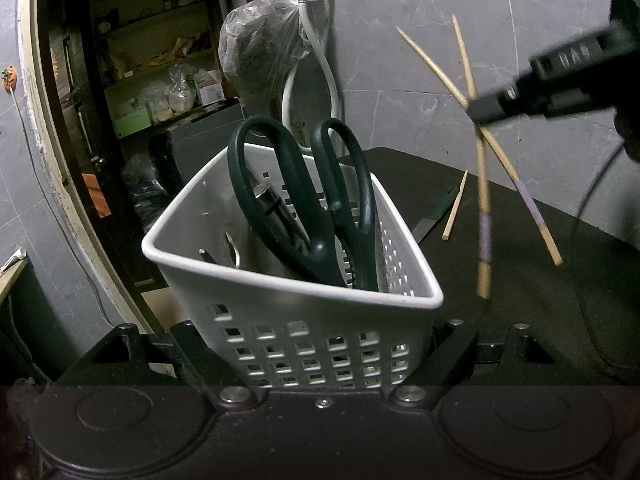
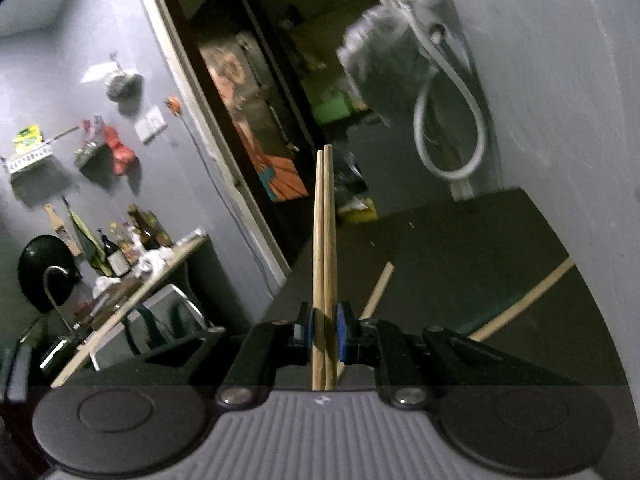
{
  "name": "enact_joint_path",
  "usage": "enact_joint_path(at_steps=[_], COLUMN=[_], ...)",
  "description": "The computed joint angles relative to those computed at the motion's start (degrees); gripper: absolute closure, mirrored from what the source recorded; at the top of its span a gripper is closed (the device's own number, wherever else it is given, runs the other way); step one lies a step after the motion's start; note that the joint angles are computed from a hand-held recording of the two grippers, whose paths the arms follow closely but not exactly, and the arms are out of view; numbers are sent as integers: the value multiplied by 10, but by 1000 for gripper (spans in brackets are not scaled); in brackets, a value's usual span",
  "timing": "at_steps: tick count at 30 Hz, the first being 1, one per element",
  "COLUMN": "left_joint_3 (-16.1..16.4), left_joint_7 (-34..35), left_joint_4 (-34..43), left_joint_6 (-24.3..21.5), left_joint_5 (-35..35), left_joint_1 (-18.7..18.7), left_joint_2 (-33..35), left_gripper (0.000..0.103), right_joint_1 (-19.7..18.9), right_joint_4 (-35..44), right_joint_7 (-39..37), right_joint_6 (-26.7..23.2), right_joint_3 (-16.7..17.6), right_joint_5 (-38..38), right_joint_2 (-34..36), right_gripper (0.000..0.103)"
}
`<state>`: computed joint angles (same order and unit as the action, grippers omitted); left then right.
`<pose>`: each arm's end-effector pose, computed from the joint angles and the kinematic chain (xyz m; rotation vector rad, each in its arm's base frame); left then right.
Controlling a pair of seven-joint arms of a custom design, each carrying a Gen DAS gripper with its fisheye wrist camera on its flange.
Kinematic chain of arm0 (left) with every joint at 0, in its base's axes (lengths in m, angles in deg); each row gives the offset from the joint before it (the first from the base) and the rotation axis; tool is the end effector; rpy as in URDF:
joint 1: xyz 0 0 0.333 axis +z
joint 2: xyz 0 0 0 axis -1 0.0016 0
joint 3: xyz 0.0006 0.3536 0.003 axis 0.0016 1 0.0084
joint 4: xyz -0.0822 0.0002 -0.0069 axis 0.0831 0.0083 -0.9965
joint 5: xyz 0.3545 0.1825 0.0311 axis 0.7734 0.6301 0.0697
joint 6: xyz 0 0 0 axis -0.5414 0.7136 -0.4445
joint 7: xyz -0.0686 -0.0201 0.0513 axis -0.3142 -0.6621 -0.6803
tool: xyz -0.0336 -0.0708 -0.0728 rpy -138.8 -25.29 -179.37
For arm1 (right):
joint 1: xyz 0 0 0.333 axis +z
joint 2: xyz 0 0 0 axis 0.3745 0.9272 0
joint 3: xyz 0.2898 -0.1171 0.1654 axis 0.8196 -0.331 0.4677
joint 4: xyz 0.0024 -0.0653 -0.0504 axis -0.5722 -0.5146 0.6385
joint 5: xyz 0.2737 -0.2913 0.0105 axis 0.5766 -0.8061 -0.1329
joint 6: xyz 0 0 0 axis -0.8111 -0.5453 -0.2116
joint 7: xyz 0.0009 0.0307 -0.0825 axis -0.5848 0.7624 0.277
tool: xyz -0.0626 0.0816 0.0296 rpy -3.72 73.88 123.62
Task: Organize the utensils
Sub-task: 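Lift the pair of chopsticks with the right gripper toward the basket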
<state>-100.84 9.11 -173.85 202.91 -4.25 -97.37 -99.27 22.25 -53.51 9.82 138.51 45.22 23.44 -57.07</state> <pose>0.4828 -0.2553 0.5769 -1.4244 1.7013 -0.7744 0.6417 0.0166 0.6065 -1.6524 1.0144 -0.1497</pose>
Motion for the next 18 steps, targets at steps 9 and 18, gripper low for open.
enact_joint_path(at_steps=[9,18], left_joint_3=[0,1], left_joint_7=[-1,-2], left_joint_4=[2,3], left_joint_6=[0,2], left_joint_5=[1,1], left_joint_1=[0,-1], left_joint_2=[1,4], left_gripper=[18,17], right_joint_1=[7,9], right_joint_4=[36,63], right_joint_7=[-32,-63], right_joint_6=[-19,-59], right_joint_3=[9,10], right_joint_5=[32,78], right_joint_2=[0,-4], right_gripper=[90,90])
